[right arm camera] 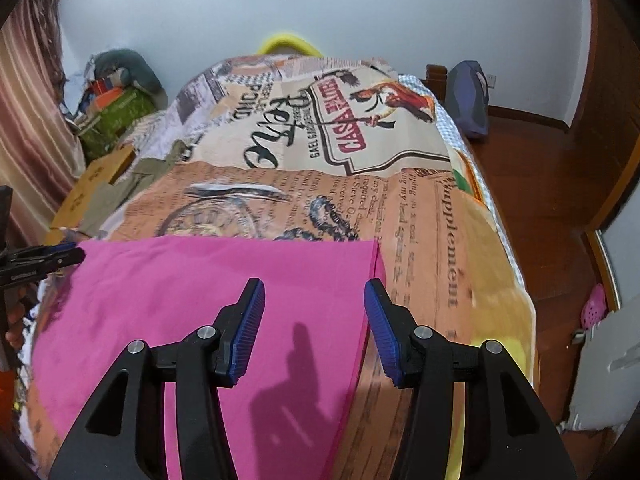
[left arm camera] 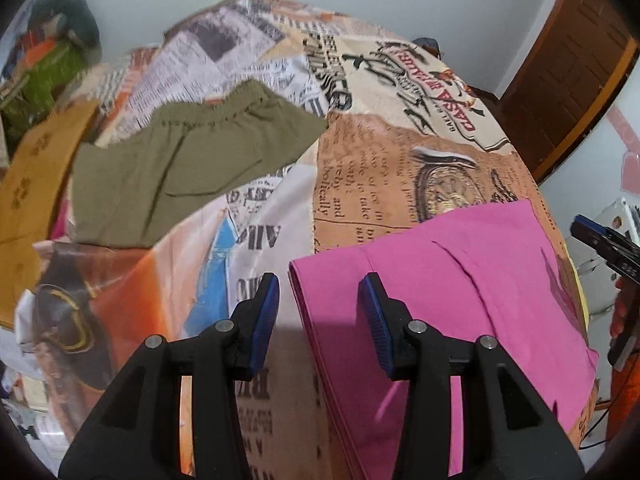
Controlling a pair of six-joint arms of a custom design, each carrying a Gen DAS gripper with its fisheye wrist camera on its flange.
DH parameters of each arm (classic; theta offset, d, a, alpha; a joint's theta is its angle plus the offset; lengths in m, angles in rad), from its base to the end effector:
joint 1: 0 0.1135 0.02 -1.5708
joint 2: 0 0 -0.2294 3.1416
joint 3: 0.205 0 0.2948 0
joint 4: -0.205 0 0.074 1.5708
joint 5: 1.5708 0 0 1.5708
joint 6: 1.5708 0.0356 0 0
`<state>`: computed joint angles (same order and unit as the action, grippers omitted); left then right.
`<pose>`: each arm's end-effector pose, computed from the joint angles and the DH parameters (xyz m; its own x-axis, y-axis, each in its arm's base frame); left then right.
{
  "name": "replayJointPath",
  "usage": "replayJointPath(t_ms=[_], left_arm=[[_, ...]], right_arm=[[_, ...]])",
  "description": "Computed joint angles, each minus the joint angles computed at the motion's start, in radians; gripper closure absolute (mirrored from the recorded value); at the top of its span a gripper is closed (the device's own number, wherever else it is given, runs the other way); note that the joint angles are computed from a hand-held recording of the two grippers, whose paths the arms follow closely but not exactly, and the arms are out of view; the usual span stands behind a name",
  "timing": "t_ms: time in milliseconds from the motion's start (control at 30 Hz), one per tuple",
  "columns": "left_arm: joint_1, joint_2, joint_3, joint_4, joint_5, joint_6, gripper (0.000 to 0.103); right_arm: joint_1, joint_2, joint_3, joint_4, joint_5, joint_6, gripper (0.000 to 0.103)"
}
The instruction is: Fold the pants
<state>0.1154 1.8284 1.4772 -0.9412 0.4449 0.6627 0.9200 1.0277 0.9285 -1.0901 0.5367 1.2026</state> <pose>0.3984 0.0308 0.1903 -0.7446 0.4728 -0.4712 0.5983 0.7857 -0.1571 0.1560 0.1748 0.2439 -0.7327 0.3613 -0.5767 0.3200 0.9308 0.1766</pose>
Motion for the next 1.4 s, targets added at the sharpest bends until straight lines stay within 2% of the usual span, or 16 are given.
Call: replayJointPath(t_ms=[133, 200, 333, 400, 433, 467, 567, 733, 900, 1033, 1100, 1200, 1233, 1333, 1400], left_arm=[[0.010, 0.054, 0.018, 0.012, 0.040, -0.028, 0.061], [0.018, 0.072, 0.037, -0.019, 0.079, -0.031, 0.073], [0.003, 0.018, -0.025, 0.038, 0.045, -0.021, 0.077], [-0.007, -0.024, -0.068, 0.077, 0.020, -0.012, 0.082], [-0.010, -0.035, -0.077, 0.089, 0.013, -0.007, 0.087], [-0.014, -0.055, -0.096, 0.106, 0.004, 0.001, 0.090], [-0.028, -0.123, -0.163, 0.169, -0.028, 0.019, 0.095], [-0.046, -0.206, -0.265, 0.287, -0.102, 0.037, 0.097], [-0.056, -0.174, -0.271, 0.298, -0.143, 0.046, 0.096], [-0.053, -0.200, -0.242, 0.228, -0.121, 0.065, 0.096], [-0.046, -0.242, -0.241, 0.207, -0.098, 0.082, 0.095], [-0.042, -0.289, -0.227, 0.160, -0.039, 0.085, 0.091], [-0.044, -0.295, -0.221, 0.148, -0.026, 0.080, 0.086], [-0.068, -0.322, -0.219, 0.124, 0.005, 0.062, 0.076], [-0.094, -0.335, -0.236, 0.123, 0.006, 0.049, 0.076]], right_arm=[[-0.109, 0.030, -0.031, 0.088, -0.069, -0.129, 0.055], [-0.152, 0.054, -0.039, 0.117, -0.089, -0.179, 0.055], [-0.227, 0.098, -0.069, 0.174, -0.148, -0.238, 0.055], [-0.255, 0.085, -0.106, 0.217, -0.179, -0.239, 0.069], [-0.263, 0.080, -0.127, 0.243, -0.198, -0.236, 0.088], [-0.261, 0.089, -0.128, 0.248, -0.199, -0.235, 0.095], [-0.225, 0.151, -0.086, 0.219, -0.142, -0.260, 0.096], [-0.195, 0.257, -0.007, 0.155, -0.088, -0.321, 0.097], [-0.204, 0.288, 0.016, 0.136, -0.096, -0.328, 0.097], [-0.223, 0.290, 0.062, 0.083, -0.144, -0.323, 0.096], [-0.209, 0.269, 0.087, 0.063, -0.134, -0.303, 0.094], [-0.167, 0.233, 0.130, 0.063, -0.108, -0.285, 0.077], [-0.143, 0.225, 0.148, 0.076, -0.094, -0.287, 0.072], [-0.093, 0.264, 0.217, 0.110, -0.073, -0.316, 0.069], [-0.075, 0.303, 0.252, 0.136, -0.078, -0.335, 0.069]])
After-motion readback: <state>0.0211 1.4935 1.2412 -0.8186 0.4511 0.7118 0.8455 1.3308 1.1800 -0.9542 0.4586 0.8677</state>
